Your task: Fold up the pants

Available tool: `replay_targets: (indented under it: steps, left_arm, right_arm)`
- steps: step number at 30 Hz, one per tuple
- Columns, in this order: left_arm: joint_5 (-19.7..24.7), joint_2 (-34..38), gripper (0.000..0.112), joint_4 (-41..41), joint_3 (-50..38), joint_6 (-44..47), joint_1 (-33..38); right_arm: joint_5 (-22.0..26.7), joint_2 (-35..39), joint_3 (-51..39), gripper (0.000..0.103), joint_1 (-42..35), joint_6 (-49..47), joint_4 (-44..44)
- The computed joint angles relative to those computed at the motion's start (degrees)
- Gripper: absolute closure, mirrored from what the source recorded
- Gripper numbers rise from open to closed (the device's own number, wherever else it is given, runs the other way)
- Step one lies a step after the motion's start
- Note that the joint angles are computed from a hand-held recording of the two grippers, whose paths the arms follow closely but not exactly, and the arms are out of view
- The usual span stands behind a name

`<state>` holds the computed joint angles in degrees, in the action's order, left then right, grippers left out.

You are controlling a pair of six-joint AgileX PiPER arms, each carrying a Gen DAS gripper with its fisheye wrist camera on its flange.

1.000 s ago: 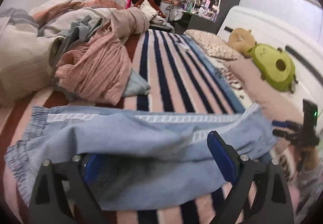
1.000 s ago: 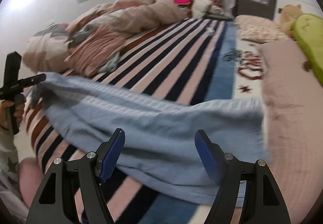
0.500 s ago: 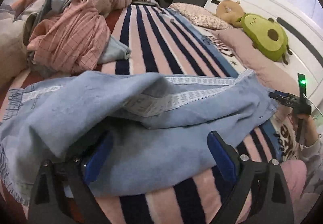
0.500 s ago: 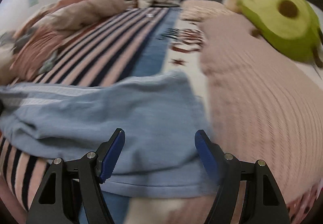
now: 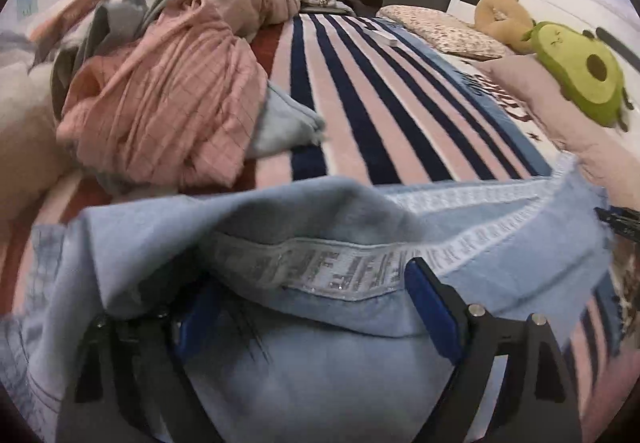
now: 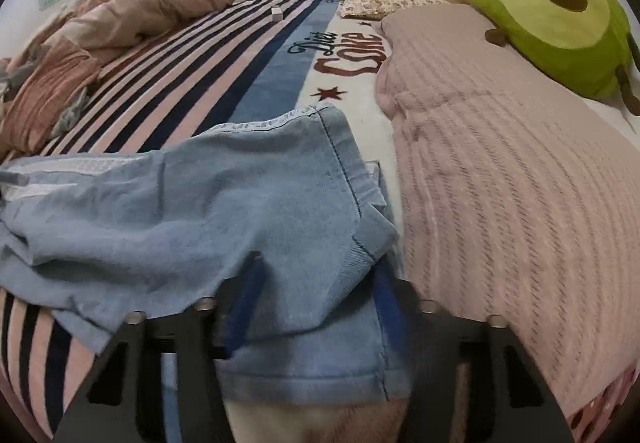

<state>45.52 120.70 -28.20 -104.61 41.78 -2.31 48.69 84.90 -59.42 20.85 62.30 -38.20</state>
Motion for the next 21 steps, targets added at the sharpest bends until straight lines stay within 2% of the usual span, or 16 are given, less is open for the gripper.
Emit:
replay_targets:
  steps: [1, 2, 3, 4, 6, 9, 12, 14, 16, 17, 21]
  left_arm:
    - [-1.94, 0.46, 0.026, 0.92, -0.54, -0.51, -0.46]
    - [-3.90, 1.31, 0.027, 2.22, -1.91, -1.48, -0.91]
    - [-4.99, 2.14, 0.027, 2.89, -3.35, -2.48, -1.07]
    - [-5.79, 2.89, 0.027, 3.99, -4.76, -3.98, -1.22]
    - [-8.46, 3.47, 0.027, 7.40, -6.43, -7.92, -1.56]
    - [-6.54, 2.73, 0.027, 1.67, -7.72, -5.09, 0.51]
    - [-6.47, -0.31, 0.026, 3.63, -5.84, -4.62, 1.33]
    - [0.18, -0.47, 0.023, 1.92, -8.10, -1.78, 3.10]
    - [3.15, -2.46, 0.022, -2.23, -5.87, 1.29, 5.75]
    - [3.66, -2.81, 0.022, -1.29, -5.42, 0.37, 5.93]
    - [-0.87, -6.40, 0.022, 4.67, 2.53, -0.61, 7.61]
  right_arm:
    - [0.63, 0.59, -0.12, 0.073, 0.40, 1.56, -1.49]
    - [1.98, 1.33, -0.27, 0.088, 1.17, 4.08, -4.20]
    - [3.32, 1.74, -0.10, 0.098, 1.88, 6.28, -7.01]
    - [3.75, 1.55, 0.45, 0.100, 2.53, 7.94, -8.86]
    - [4.49, 0.49, 1.71, 0.101, 4.14, 11.21, -11.74]
    - [7.02, -1.60, 3.18, 0.101, 6.97, 14.95, -14.95]
    - [8.71, -5.12, 4.86, 0.102, 8.89, 17.87, -15.58]
    - [11.56, -6.82, 5.29, 0.102, 10.90, 18.23, -15.75]
    - [12.78, -8.21, 5.77, 0.102, 12.18, 18.42, -15.19]
    - [13.23, -9.11, 6.14, 0.102, 12.83, 18.86, -14.72]
    - [17.84, -10.79, 6.93, 0.102, 16.71, 21.95, -15.49]
